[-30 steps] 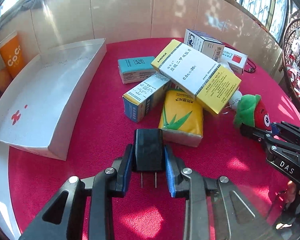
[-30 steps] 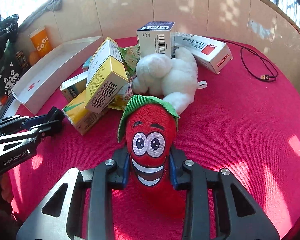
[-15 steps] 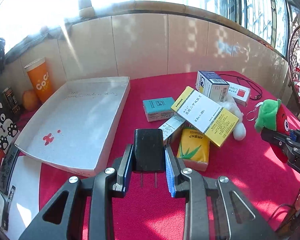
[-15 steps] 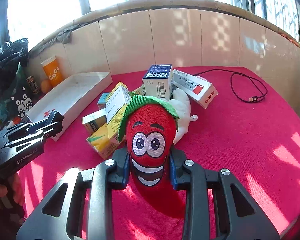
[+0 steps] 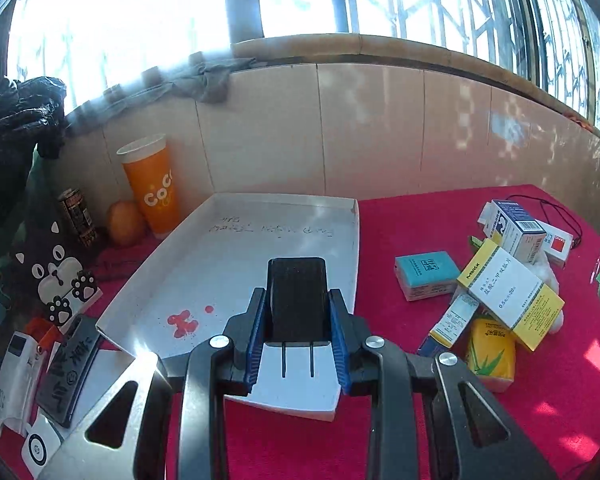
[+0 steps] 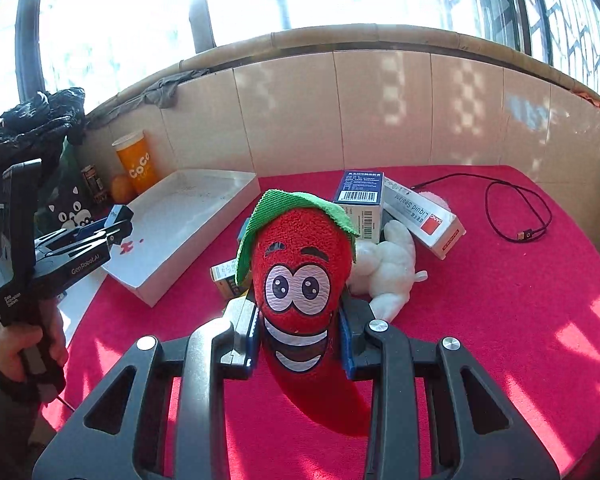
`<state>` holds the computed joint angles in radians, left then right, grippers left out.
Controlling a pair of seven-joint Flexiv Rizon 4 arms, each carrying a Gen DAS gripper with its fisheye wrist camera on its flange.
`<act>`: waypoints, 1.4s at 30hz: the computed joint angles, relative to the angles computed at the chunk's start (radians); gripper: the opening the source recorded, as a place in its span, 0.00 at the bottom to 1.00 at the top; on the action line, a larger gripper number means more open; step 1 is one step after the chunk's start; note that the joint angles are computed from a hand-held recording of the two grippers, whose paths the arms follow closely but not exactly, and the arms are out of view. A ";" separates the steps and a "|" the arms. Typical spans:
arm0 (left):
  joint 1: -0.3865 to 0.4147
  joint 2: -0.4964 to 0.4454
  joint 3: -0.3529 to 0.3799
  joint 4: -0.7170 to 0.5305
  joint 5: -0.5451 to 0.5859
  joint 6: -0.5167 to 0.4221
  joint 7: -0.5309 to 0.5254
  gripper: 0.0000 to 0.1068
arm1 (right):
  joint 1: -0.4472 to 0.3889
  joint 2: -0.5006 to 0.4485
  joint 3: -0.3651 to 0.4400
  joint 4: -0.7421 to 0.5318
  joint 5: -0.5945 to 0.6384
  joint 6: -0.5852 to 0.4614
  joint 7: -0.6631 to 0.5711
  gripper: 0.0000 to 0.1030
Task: Organize objects
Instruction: 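Carry the charger with the left gripper over the white tray and release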
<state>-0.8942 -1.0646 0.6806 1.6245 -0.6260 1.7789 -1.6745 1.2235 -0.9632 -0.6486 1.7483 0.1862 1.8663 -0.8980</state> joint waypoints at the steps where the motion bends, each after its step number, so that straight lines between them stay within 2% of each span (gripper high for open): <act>1: 0.009 -0.011 0.021 -0.010 -0.011 -0.022 -0.002 0.27 | -0.004 0.002 0.008 -0.001 -0.005 0.001 -0.003 0.29; 2: 0.041 -0.005 0.010 -0.018 -0.007 -0.035 0.000 0.27 | -0.012 0.007 0.019 -0.004 -0.010 0.000 -0.006 0.29; 6: 0.241 0.037 -0.135 -0.064 0.071 -0.108 -0.013 0.27 | -0.041 0.020 0.064 -0.013 -0.031 0.001 -0.018 0.29; 8: 0.270 0.020 -0.130 -0.081 0.060 -0.180 -0.044 0.27 | -0.041 0.022 0.071 -0.014 -0.034 0.004 -0.026 0.29; 11: 0.335 0.038 -0.209 -0.058 0.079 -0.206 -0.066 0.27 | -0.040 0.027 0.078 -0.010 -0.035 0.012 -0.042 0.29; 14: 0.291 0.018 -0.171 -0.035 0.078 -0.219 -0.101 0.27 | -0.050 0.030 0.092 -0.016 -0.037 0.010 -0.054 0.29; 15: 0.250 0.001 -0.115 -0.035 0.121 -0.225 -0.161 0.27 | -0.054 0.031 0.098 -0.018 -0.038 0.010 -0.057 0.29; 16: 0.230 -0.001 -0.092 -0.033 0.166 -0.237 -0.206 0.27 | -0.058 0.031 0.103 -0.021 -0.039 0.008 -0.059 0.29; 17: 0.218 0.002 -0.102 -0.021 0.145 -0.224 -0.195 0.27 | -0.060 0.032 0.107 -0.022 -0.039 0.009 -0.061 0.29; 20: 0.189 0.013 -0.118 -0.003 0.176 -0.204 -0.243 0.27 | -0.065 0.032 0.115 -0.024 -0.039 0.007 -0.065 0.29; 24: 0.206 0.055 -0.196 0.017 0.233 -0.129 -0.277 0.27 | -0.058 0.032 0.103 -0.027 -0.042 -0.008 -0.062 0.29; 25: 0.199 0.058 -0.187 0.015 0.246 -0.117 -0.290 0.27 | -0.051 0.032 0.094 -0.027 -0.044 -0.009 -0.062 0.29; 29: 0.041 0.028 0.021 0.036 0.223 -0.089 -0.364 0.27 | -0.014 0.023 0.044 -0.040 -0.037 0.007 -0.068 0.29; 32: -0.036 0.013 0.122 0.060 0.200 -0.089 -0.372 0.27 | -0.001 0.014 0.028 -0.075 -0.023 0.010 -0.067 0.29; 36: -0.060 0.020 0.155 0.087 0.184 -0.077 -0.360 0.27 | -0.030 0.009 0.061 -0.146 -0.041 -0.011 -0.057 0.29; 40: -0.065 0.034 0.152 0.118 0.159 -0.055 -0.333 0.27 | 0.015 -0.045 -0.024 -0.204 -0.027 -0.055 0.009 0.29; 42: -0.062 0.040 0.143 0.129 0.142 -0.041 -0.313 0.27 | 0.056 -0.088 -0.100 -0.222 -0.016 -0.072 0.067 0.29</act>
<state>-0.9561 -1.0242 0.8239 1.7537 -0.4845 1.7378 -1.9878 1.2795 -1.0515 -0.7488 1.5265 0.1700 1.7941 -0.8310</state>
